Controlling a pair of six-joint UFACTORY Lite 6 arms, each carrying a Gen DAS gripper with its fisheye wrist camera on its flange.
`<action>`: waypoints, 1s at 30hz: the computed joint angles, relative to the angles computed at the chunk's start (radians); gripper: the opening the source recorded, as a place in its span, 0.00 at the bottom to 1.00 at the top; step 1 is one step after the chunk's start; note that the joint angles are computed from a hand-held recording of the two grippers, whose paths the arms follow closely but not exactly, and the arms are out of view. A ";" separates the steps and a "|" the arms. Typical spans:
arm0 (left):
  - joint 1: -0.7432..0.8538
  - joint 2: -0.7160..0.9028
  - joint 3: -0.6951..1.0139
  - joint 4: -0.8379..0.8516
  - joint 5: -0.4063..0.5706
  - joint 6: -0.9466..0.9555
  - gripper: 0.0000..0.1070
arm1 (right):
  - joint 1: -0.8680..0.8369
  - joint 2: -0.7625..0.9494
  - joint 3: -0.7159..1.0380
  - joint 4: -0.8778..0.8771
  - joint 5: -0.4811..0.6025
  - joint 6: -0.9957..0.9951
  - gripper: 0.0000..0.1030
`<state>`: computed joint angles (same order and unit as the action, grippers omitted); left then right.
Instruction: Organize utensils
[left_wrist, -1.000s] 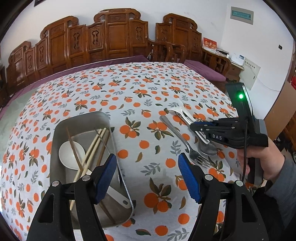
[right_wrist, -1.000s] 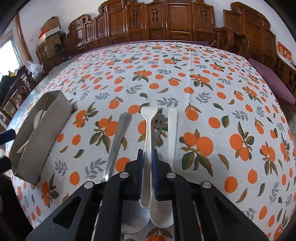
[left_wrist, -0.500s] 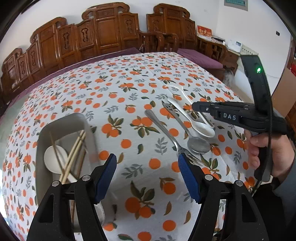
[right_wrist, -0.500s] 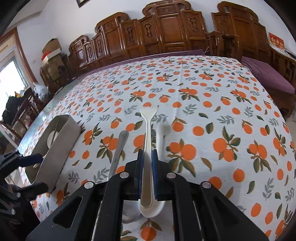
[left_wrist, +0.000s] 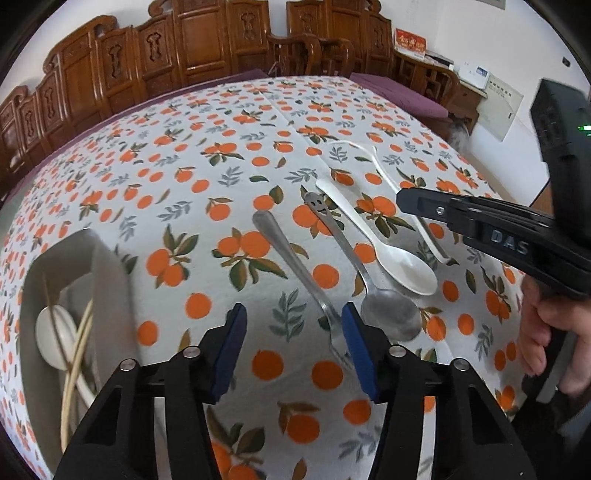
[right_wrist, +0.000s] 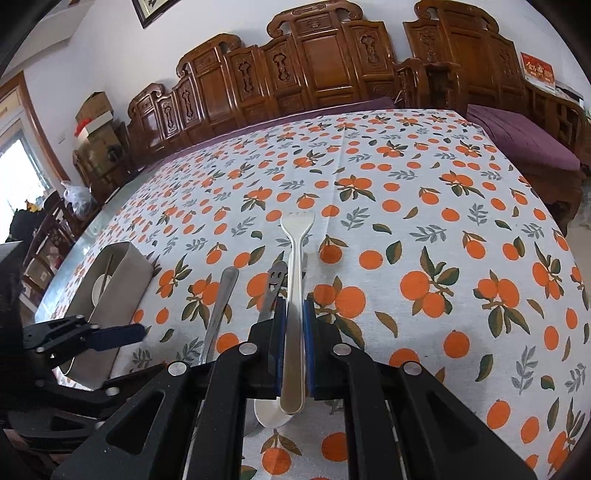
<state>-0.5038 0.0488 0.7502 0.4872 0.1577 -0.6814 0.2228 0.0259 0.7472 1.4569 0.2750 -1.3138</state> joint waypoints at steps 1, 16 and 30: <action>-0.002 0.031 0.021 0.013 -0.002 -0.013 0.44 | 0.001 0.002 0.001 0.000 -0.001 0.001 0.10; 0.009 0.228 0.181 -0.139 0.005 0.117 0.24 | 0.031 0.009 0.005 -0.008 -0.021 0.019 0.10; 0.054 0.050 0.014 -0.269 0.064 0.349 0.06 | 0.158 -0.015 0.020 -0.094 -0.066 0.127 0.10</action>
